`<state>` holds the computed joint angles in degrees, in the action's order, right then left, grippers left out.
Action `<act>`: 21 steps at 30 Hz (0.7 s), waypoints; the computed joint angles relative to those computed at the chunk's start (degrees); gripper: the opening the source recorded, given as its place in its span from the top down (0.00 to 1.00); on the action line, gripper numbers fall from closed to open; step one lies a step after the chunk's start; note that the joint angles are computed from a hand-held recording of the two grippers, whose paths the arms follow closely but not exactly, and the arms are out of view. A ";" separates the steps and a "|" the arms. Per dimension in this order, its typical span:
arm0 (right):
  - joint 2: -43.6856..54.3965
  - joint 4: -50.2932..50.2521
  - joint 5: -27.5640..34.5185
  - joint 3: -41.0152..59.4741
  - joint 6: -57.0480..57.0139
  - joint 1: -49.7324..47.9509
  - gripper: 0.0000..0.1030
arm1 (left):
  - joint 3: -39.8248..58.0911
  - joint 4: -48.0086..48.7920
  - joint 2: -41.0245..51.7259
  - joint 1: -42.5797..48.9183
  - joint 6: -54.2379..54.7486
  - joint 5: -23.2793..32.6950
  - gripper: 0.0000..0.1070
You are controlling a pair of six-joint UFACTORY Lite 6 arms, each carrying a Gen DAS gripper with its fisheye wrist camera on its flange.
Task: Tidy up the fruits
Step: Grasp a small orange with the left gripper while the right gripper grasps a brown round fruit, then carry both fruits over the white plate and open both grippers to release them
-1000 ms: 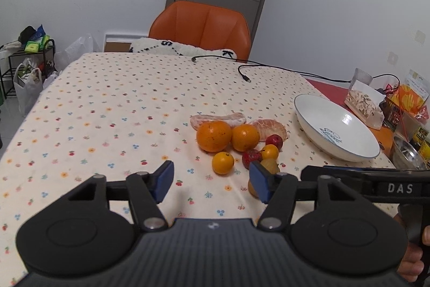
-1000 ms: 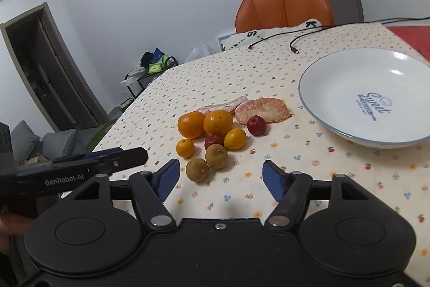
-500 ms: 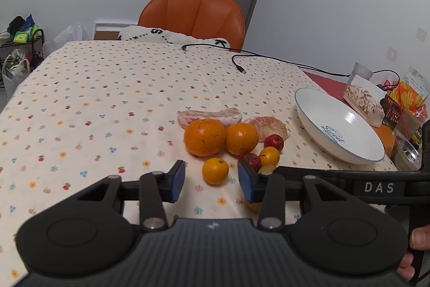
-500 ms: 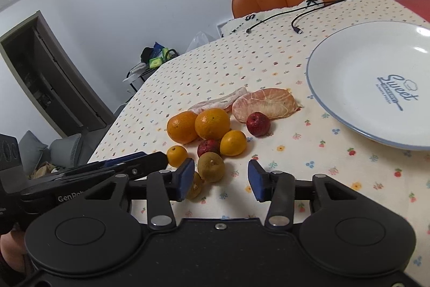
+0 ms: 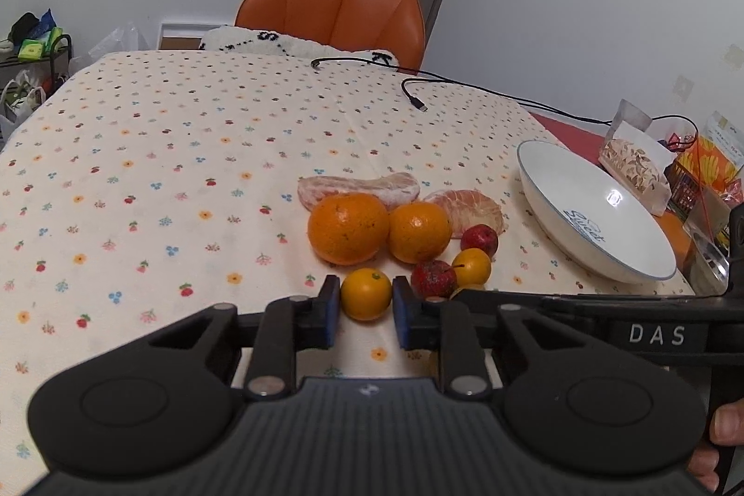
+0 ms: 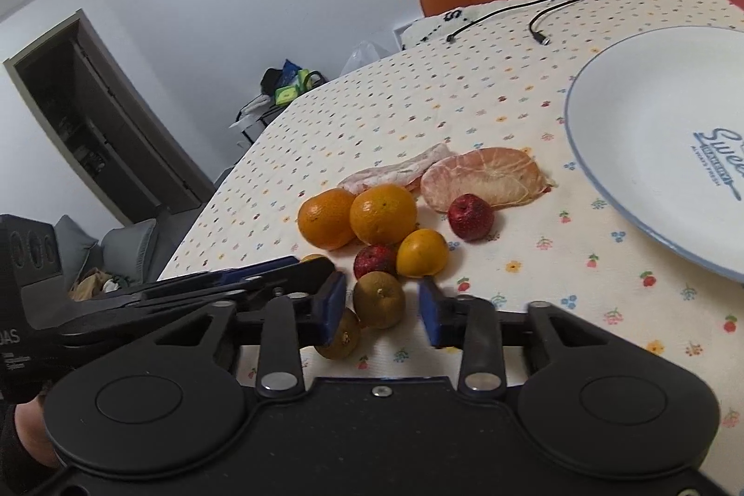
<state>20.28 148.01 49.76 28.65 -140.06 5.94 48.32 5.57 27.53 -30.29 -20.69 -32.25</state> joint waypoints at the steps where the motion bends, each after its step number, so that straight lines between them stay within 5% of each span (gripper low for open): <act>1: 0.08 0.31 0.49 -0.21 -0.46 0.01 0.76 | -0.24 0.22 -0.35 -0.03 -0.24 0.11 0.79; 21: -14.32 -0.57 2.17 -11.56 -2.30 -7.65 0.77 | -5.38 -6.47 -8.50 -5.21 3.72 -2.18 0.79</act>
